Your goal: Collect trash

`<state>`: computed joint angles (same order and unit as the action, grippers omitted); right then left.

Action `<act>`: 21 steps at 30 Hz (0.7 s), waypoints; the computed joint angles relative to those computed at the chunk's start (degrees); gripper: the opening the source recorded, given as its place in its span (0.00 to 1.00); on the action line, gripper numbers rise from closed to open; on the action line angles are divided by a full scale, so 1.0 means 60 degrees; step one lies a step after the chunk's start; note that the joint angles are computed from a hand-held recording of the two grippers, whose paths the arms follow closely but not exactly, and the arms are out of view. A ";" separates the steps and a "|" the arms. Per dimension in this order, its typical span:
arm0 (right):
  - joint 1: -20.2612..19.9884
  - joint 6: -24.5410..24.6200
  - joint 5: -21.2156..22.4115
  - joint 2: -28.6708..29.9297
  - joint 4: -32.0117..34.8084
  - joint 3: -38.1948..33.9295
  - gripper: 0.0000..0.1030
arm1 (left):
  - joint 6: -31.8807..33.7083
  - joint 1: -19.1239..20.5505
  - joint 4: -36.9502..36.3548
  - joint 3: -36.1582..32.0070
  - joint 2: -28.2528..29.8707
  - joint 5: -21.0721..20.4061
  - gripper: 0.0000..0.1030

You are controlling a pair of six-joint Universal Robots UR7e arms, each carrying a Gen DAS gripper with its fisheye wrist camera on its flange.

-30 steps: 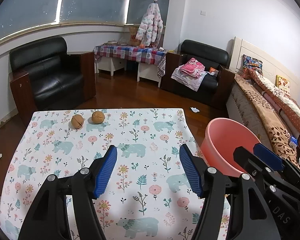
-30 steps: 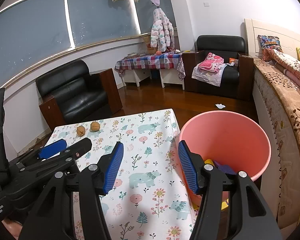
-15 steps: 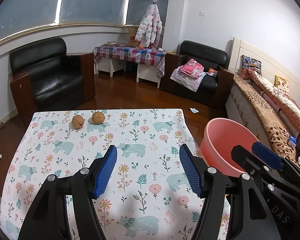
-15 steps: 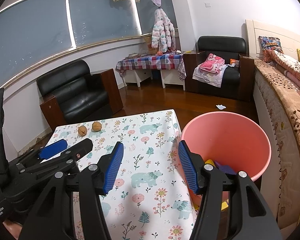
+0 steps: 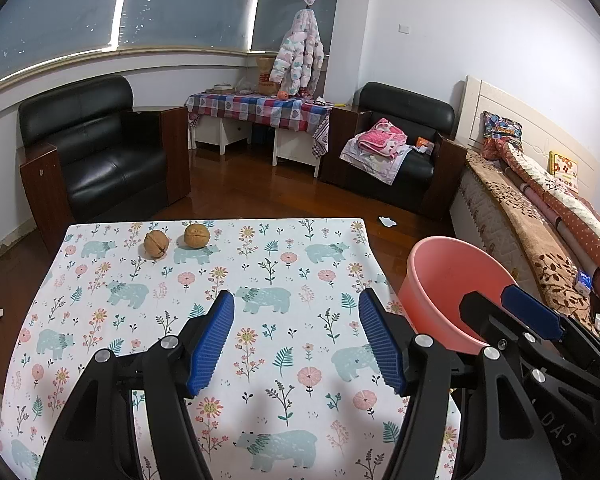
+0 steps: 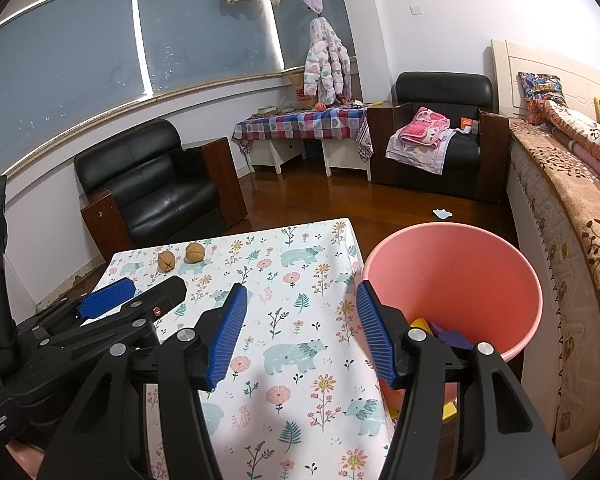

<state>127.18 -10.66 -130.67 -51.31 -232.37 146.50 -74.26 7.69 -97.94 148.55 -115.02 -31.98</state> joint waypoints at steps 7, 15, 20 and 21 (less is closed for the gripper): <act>0.0010 0.0007 -0.0004 -0.0007 0.0023 0.0005 0.56 | -0.0096 -0.0047 0.0111 -0.0022 0.0001 -0.0019 0.63; 0.0045 0.0061 -0.0024 0.0058 0.0044 0.0018 0.56 | -0.0196 -0.0070 0.0139 0.0002 -0.0003 -0.0066 0.62; 0.0066 0.0081 -0.0040 0.0137 0.0012 0.0024 0.56 | -0.0169 0.0000 0.0023 0.0043 0.0014 -0.0090 0.63; 0.0063 0.0098 -0.0034 0.0178 0.0000 0.0020 0.56 | -0.0124 0.0044 -0.0016 0.0058 -0.0005 -0.0071 0.63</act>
